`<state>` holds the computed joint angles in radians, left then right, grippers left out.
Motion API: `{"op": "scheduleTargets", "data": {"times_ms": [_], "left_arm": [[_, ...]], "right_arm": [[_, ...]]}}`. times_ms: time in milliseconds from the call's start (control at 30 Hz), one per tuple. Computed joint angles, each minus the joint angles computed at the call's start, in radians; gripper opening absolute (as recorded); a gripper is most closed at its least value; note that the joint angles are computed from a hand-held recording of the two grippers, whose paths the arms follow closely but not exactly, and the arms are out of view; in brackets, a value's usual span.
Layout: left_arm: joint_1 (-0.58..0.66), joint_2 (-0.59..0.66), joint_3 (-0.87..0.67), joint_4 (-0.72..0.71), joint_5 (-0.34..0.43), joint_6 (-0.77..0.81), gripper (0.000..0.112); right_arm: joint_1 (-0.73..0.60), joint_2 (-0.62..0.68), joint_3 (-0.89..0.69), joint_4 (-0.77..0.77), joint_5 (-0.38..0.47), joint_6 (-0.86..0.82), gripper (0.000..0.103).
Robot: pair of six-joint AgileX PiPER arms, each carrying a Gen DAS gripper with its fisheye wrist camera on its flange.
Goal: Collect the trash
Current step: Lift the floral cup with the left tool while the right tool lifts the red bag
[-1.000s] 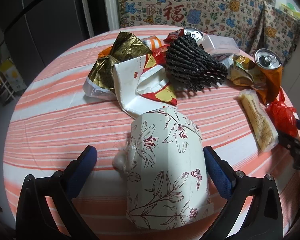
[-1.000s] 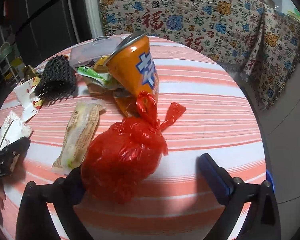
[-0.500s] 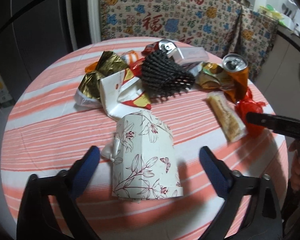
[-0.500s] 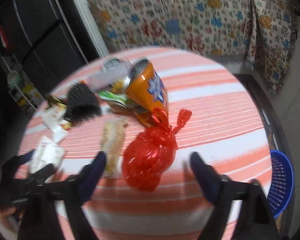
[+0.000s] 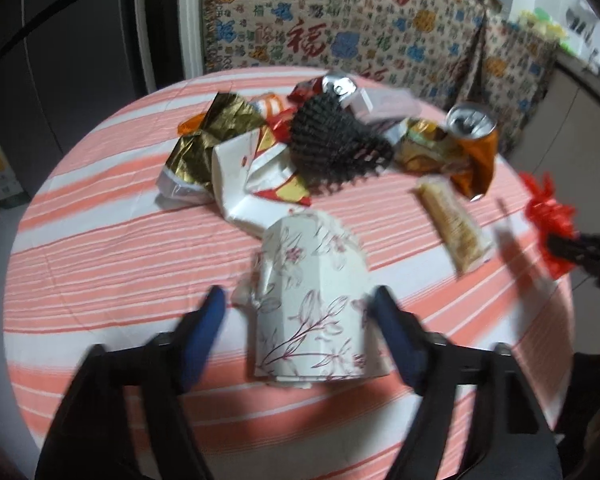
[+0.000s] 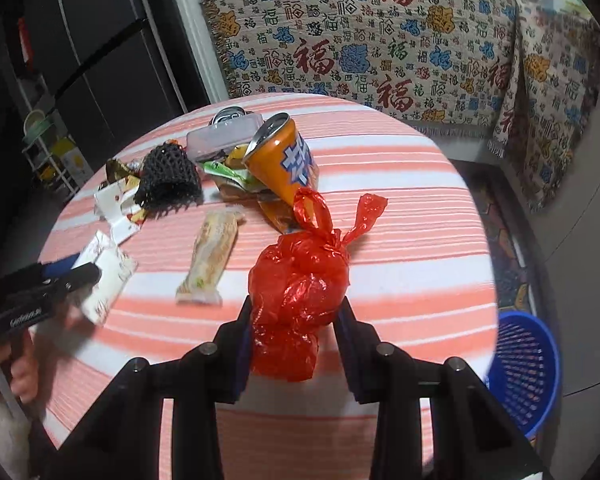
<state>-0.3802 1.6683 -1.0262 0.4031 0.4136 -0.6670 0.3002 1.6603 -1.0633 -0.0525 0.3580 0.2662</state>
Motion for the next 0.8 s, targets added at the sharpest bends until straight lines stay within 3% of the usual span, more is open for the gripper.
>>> {"op": "scheduleTargets", "data": {"times_ms": [100,133,167,333,433,500,667,800], "left_arm": [[-0.013,0.020,-0.008,-0.003,0.006,0.010,0.083],[-0.018,0.029,-0.013,0.005,0.011,0.001,0.069],[-0.019,0.036,-0.013,-0.013,0.003,0.021,0.062],[-0.016,0.005,0.004,-0.033,-0.013,0.029,0.056],[-0.008,-0.045,0.022,-0.157,-0.038,0.117,0.056],[-0.032,-0.073,0.013,-0.161,-0.031,0.115,0.056],[-0.166,-0.057,-0.151,-0.203,0.026,0.155,0.056],[-0.279,0.081,-0.396,-0.325,0.083,0.286,0.056]], "right_arm": [[-0.011,-0.040,0.042,0.037,-0.015,-0.045,0.038],[-0.011,-0.053,0.057,0.032,-0.022,-0.042,0.038],[-0.009,-0.057,0.065,0.014,-0.028,-0.027,0.038],[-0.010,-0.087,0.094,-0.028,-0.037,0.006,0.037],[-0.027,-0.126,0.118,0.035,-0.043,-0.065,0.037],[-0.057,-0.156,0.129,0.115,-0.036,-0.157,0.037],[-0.219,-0.213,0.132,0.328,0.028,-0.430,0.037],[-0.408,-0.260,0.134,0.391,0.085,-0.577,0.037]]}}
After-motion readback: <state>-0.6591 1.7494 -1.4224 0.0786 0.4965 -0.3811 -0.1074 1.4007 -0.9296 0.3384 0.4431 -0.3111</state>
